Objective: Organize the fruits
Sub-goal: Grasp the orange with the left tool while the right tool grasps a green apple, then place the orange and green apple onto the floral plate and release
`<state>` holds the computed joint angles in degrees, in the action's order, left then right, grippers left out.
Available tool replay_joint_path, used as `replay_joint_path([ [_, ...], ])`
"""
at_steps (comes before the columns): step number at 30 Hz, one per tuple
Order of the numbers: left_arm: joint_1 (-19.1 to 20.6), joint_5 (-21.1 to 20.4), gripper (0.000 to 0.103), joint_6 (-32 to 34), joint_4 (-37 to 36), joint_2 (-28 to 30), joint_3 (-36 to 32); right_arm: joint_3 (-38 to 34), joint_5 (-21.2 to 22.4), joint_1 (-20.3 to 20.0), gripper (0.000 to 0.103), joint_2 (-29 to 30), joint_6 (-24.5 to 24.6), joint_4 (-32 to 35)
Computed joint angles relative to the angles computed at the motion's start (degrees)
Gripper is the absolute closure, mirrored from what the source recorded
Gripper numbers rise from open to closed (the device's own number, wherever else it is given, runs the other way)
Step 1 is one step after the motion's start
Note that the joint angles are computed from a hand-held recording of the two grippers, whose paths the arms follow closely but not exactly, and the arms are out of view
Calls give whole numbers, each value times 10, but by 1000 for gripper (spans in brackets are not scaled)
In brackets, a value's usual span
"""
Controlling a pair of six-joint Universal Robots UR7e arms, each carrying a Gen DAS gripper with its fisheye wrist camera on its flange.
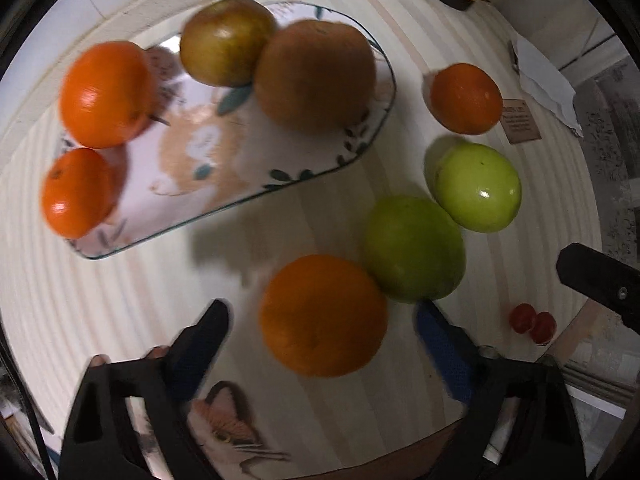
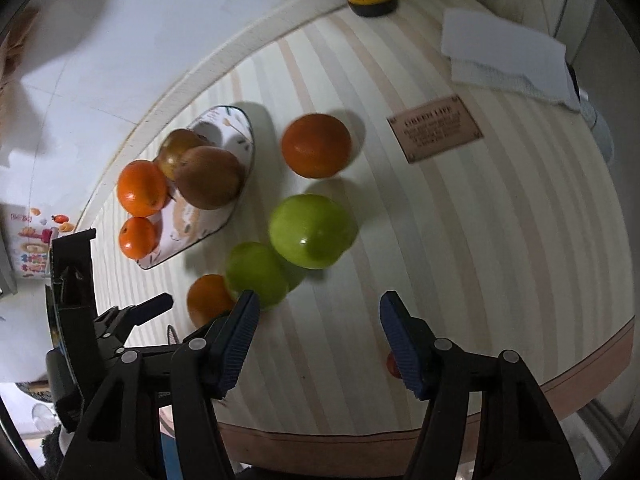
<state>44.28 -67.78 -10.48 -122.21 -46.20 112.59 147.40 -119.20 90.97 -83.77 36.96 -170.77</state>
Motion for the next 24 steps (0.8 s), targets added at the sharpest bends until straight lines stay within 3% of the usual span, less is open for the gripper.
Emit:
replay_joint_path([
  [1, 5, -17, 25, -3, -5, -4, 1, 1, 2, -2, 37, -2, 0, 2],
  [3, -1, 5, 40, -5, -6, -9, 9, 0, 9, -8, 37, 5, -5, -3],
  [8, 22, 24, 40, -27, 17, -43, 13, -21, 27, -6, 37, 42, -15, -11],
  [13, 52, 52, 40, -54, 57, -82, 11, -66, 41, 3, 37, 114, -34, -29],
  [17, 79, 33, 40, -68, 56, -96, 7, -110, 38, 2, 37, 179, -45, -20],
  [21, 79, 35, 39, -66, 35, -98, 10, -131, 34, -2, 44, 221, -59, -31],
  [24, 81, 35, 39, -64, 31, -106, 15, -152, 13, 17, 44, 234, -63, 8],
])
